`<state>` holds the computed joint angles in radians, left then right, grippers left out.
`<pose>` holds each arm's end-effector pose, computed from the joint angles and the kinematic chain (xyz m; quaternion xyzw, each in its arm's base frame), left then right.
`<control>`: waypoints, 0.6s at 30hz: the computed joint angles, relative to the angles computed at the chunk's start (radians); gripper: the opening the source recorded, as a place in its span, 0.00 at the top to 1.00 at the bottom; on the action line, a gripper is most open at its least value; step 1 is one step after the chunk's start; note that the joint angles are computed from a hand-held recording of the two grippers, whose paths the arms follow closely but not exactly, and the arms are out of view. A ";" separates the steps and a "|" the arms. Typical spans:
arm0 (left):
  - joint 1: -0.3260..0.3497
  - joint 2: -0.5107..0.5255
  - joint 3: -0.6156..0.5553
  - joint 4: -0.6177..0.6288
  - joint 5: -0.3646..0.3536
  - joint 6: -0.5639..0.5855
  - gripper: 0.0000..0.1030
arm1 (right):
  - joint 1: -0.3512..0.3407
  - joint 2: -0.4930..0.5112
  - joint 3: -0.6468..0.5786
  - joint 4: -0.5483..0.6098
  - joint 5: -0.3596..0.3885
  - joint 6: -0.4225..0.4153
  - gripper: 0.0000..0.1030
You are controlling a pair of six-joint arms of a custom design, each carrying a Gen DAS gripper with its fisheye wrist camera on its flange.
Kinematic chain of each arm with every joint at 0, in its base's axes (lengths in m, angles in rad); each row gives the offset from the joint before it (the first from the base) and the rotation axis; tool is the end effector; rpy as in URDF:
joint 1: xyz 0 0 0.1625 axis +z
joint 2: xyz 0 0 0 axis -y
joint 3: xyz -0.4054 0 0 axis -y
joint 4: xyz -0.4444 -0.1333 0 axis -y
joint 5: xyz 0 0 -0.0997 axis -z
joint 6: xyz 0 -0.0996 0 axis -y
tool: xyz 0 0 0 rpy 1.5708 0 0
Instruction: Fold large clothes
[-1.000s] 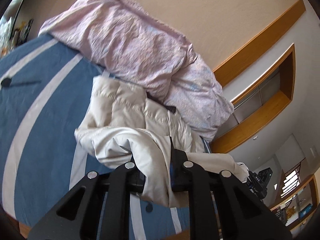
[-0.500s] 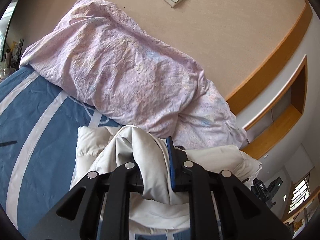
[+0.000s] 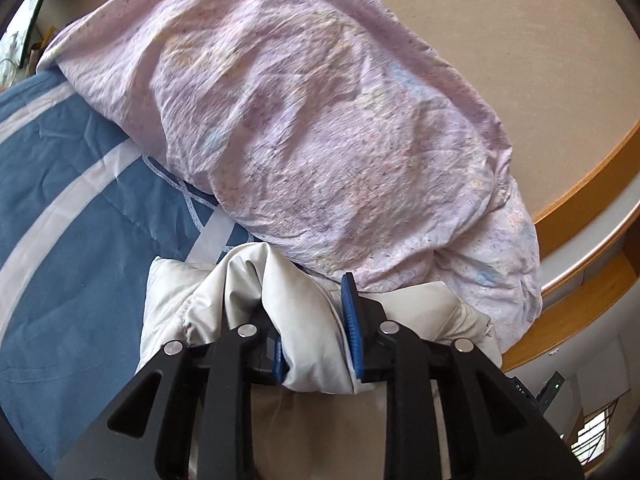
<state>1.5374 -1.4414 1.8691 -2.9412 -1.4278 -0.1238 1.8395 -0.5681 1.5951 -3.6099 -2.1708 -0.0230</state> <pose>0.1275 -0.5996 0.4029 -0.0726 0.8863 -0.4565 0.0279 0.2586 -0.6488 0.0413 -0.0203 -0.8475 0.4913 0.1998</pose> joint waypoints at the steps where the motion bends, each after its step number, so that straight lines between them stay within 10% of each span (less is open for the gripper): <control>1: 0.005 0.008 -0.007 0.000 -0.012 -0.002 0.67 | -0.008 -0.005 -0.002 0.021 0.019 0.026 0.53; 5: 0.019 0.009 -0.030 0.031 -0.084 -0.014 0.42 | -0.028 -0.058 0.042 0.010 0.136 0.079 0.32; 9: -0.016 -0.044 0.018 -0.059 -0.074 0.045 0.08 | 0.014 -0.062 0.087 -0.236 0.129 -0.161 0.23; 13: -0.102 -0.120 0.135 -0.186 0.052 0.214 0.04 | 0.070 -0.026 0.094 -0.255 0.045 -0.446 0.25; 18: -0.193 -0.158 0.264 -0.231 0.178 0.370 0.04 | 0.103 0.036 0.086 -0.191 -0.027 -0.604 0.36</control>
<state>1.3444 -1.5997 2.1333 -3.1720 -1.2494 0.2465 1.9422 -0.5317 1.6816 -3.8014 -2.1979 -0.6273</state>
